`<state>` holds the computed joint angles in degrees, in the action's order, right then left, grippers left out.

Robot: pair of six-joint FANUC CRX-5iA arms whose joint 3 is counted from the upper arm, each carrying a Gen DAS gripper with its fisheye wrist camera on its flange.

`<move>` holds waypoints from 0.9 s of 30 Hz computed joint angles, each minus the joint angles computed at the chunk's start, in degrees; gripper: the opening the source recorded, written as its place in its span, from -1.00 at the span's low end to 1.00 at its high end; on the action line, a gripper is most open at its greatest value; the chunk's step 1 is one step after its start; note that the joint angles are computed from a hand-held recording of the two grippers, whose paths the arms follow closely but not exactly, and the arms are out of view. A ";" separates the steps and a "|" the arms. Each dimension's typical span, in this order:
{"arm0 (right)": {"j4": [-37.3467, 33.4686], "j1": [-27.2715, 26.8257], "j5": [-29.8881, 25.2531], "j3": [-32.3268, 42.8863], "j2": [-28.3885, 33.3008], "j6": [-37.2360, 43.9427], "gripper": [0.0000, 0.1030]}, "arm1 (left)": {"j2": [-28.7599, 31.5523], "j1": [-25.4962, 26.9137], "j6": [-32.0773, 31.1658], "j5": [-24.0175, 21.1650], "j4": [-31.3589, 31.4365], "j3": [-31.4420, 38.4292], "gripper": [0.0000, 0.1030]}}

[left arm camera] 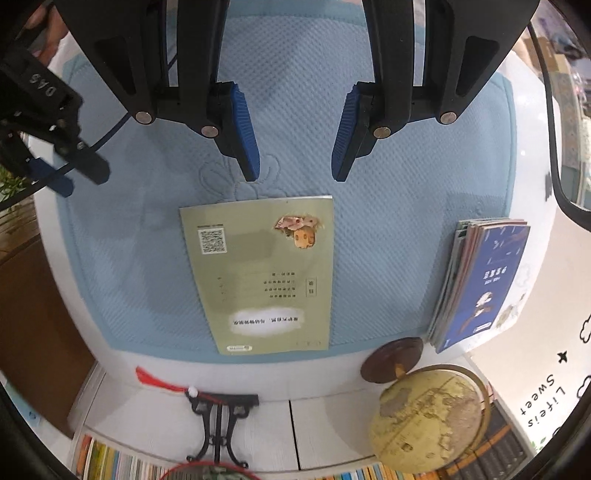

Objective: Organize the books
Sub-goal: 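Move the open left gripper to the green QR-code book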

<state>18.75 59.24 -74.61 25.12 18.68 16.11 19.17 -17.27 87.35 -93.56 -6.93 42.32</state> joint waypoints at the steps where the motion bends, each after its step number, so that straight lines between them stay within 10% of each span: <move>1: -0.41 -0.37 -0.13 0.50 0.38 0.55 0.27 | 0.40 -0.15 0.05 -0.22 -0.09 0.35 -0.26; 14: -2.87 -3.51 -4.41 9.24 7.47 8.48 0.27 | 5.99 -0.07 -1.48 -0.18 -1.22 4.21 -0.26; 21: -6.46 -7.97 3.33 14.77 12.94 11.98 0.26 | 7.89 6.47 0.39 7.72 5.42 1.69 -0.26; 27: -9.72 -10.82 5.14 20.38 18.58 9.89 -0.10 | 12.72 8.95 1.73 8.51 12.95 2.36 -0.26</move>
<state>9.02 48.42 -69.47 45.50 37.26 26.00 31.89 -8.31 89.08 -85.05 6.02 44.69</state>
